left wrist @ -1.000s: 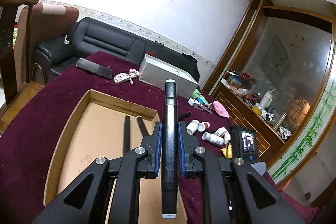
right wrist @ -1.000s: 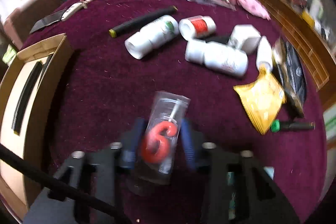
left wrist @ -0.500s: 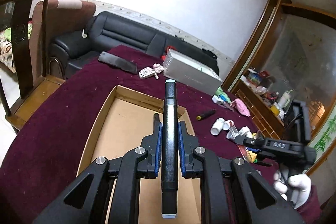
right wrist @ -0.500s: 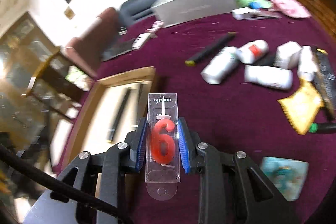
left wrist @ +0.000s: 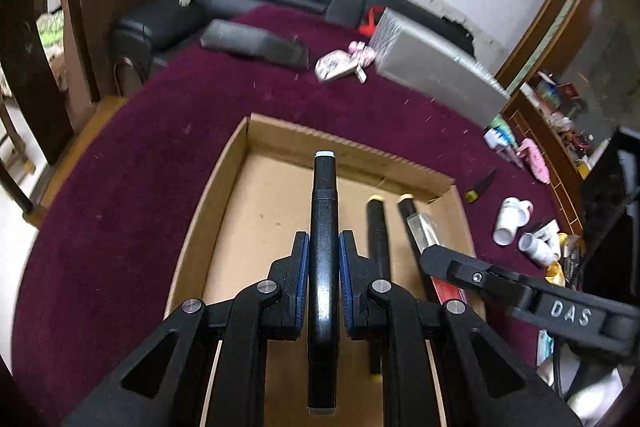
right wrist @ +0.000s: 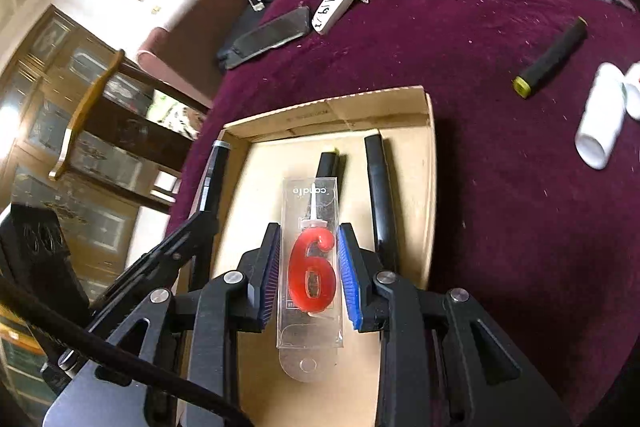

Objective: Organize objects
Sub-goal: 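Release the marker and candle package into the box with both tools, then grasp the blue-green wet-wipes pack with the left tool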

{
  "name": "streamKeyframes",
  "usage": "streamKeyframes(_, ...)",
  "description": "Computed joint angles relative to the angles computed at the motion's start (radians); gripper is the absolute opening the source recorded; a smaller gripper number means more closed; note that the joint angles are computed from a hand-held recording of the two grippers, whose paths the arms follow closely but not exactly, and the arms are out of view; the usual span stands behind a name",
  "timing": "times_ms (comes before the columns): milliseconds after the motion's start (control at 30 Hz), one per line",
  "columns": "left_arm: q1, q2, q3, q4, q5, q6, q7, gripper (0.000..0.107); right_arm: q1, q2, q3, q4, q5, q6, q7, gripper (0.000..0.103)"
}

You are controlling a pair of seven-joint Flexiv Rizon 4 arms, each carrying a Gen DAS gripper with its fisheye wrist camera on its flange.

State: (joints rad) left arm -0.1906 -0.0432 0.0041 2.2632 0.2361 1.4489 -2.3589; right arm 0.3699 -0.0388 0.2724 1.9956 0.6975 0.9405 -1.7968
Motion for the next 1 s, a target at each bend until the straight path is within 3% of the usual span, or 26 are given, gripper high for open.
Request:
streamKeyframes(267, -0.007, -0.047, 0.001, 0.016, -0.104, 0.026, 0.053, 0.011, 0.052, -0.063, 0.021, 0.044, -0.246, 0.15, 0.158, 0.026)
streamKeyframes(333, 0.01, -0.043, -0.027, 0.069, -0.209, 0.107, 0.121, 0.012, 0.06, -0.067, 0.023, 0.071, -0.313, 0.203, 0.202, 0.027)
streamKeyframes(400, -0.002, -0.033, -0.011, 0.079, -0.222, 0.116, 0.115, 0.012, 0.057, -0.066, 0.027, 0.085, -0.344, 0.228, 0.226, 0.031)
streamKeyframes(500, -0.01, 0.002, -0.001, 0.105, -0.24, 0.116, 0.095, 0.012, 0.029, -0.048, 0.038, 0.08, -0.291, 0.22, 0.195, 0.033)
streamKeyframes(533, -0.013, 0.025, 0.006, 0.118, -0.215, 0.127, 0.061, 0.012, 0.023, -0.035, 0.039, 0.082, -0.277, 0.219, 0.183, 0.033)
streamKeyframes(633, 0.037, 0.106, -0.013, 0.099, 0.036, 0.083, -0.164, 0.014, 0.009, 0.025, 0.032, 0.102, -0.233, 0.244, 0.13, 0.033)
streamKeyframes(733, 0.075, 0.179, -0.079, 0.112, 0.109, 0.074, -0.242, 0.016, 0.004, 0.119, 0.007, 0.151, -0.207, 0.295, 0.061, 0.033)
streamKeyframes(800, 0.088, 0.211, -0.121, 0.119, 0.116, 0.087, -0.255, 0.021, -0.004, 0.2, -0.004, 0.224, -0.242, 0.389, 0.058, 0.033)
streamKeyframes(867, 0.098, 0.235, -0.168, 0.119, 0.124, 0.111, -0.262, 0.034, -0.015, 0.304, -0.021, 0.32, -0.248, 0.522, 0.031, 0.044)
streamKeyframes(933, 0.099, 0.236, -0.211, 0.111, 0.121, 0.149, -0.264, 0.041, 0.022, 0.412, -0.102, 0.41, -0.2, 0.627, -0.038, 0.103)
streamKeyframes(967, 0.092, 0.225, -0.224, 0.104, 0.108, 0.169, -0.257, 0.041, 0.049, 0.444, -0.152, 0.424, -0.183, 0.613, -0.068, 0.103)
streamKeyframes(1000, 0.071, 0.205, -0.228, 0.094, 0.081, 0.188, -0.238, 0.041, 0.081, 0.487, -0.233, 0.44, -0.199, 0.534, -0.09, 0.103)
